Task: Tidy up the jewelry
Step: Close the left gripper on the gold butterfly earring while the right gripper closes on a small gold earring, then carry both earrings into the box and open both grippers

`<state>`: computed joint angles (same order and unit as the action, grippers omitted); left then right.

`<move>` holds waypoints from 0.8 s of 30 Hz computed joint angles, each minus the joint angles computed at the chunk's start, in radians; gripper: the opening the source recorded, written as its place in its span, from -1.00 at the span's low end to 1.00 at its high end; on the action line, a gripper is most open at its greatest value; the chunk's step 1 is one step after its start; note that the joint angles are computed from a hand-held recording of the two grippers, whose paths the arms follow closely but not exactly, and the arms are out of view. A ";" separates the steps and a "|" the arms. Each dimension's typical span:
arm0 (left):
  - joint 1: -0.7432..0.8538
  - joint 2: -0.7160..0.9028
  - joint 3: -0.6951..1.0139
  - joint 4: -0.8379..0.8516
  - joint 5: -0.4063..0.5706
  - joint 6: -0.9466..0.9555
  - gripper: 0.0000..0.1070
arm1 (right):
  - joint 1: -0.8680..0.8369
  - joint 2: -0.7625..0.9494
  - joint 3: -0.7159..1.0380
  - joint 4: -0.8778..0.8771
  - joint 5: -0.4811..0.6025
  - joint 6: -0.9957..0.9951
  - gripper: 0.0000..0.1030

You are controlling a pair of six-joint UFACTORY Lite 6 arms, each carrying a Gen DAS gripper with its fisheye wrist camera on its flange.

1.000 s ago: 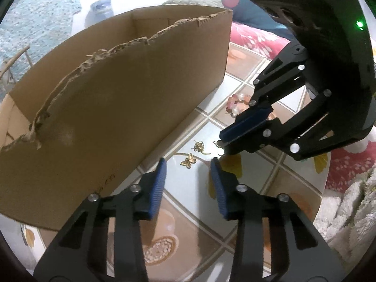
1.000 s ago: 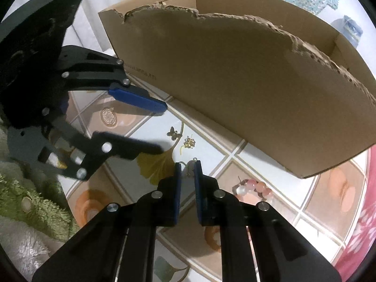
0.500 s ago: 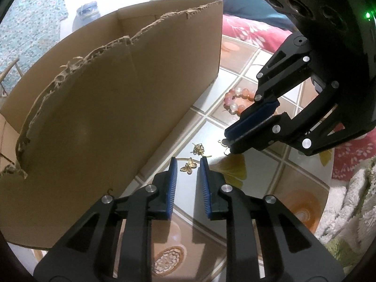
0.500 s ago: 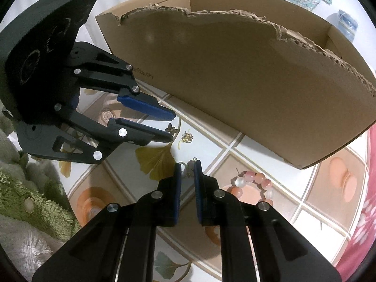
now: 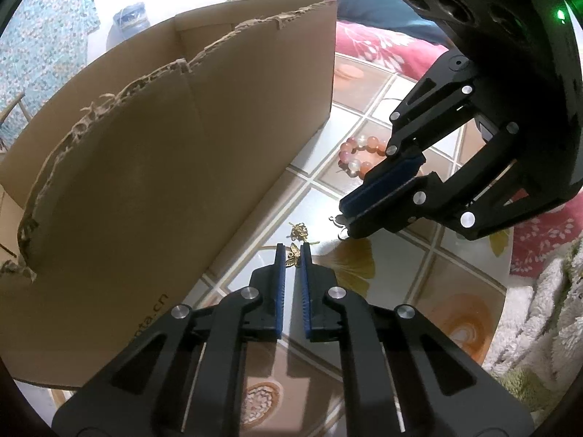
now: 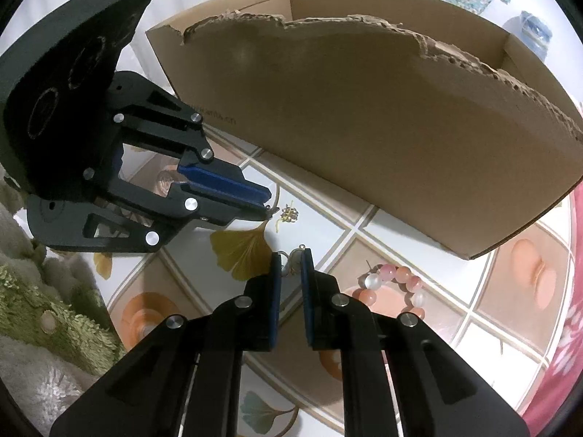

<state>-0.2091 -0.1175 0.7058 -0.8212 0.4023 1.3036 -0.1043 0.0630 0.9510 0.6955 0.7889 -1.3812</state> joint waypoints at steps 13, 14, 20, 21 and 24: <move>-0.006 -0.109 -0.044 0.059 0.009 -0.086 -0.87 | -0.007 -0.026 -0.001 -0.012 0.007 0.021 -0.78; -0.018 -0.112 -0.042 0.073 0.001 -0.113 -0.87 | -0.007 -0.035 -0.001 -0.014 0.009 0.026 -0.79; -0.021 -0.217 -0.053 0.165 0.018 -0.232 -0.87 | -0.019 -0.122 -0.012 -0.013 0.038 0.045 -0.78; -0.016 -0.237 -0.050 0.175 0.029 -0.249 -0.87 | -0.022 -0.136 -0.009 -0.011 0.046 0.048 -0.79; 0.009 -0.303 -0.035 0.207 0.067 -0.293 -0.87 | -0.038 -0.183 0.013 0.009 0.088 0.046 -0.79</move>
<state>-0.1996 -0.4206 0.6708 -0.6144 0.4690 1.0104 -0.1425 -0.1196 0.9636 0.7046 0.8773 -1.3357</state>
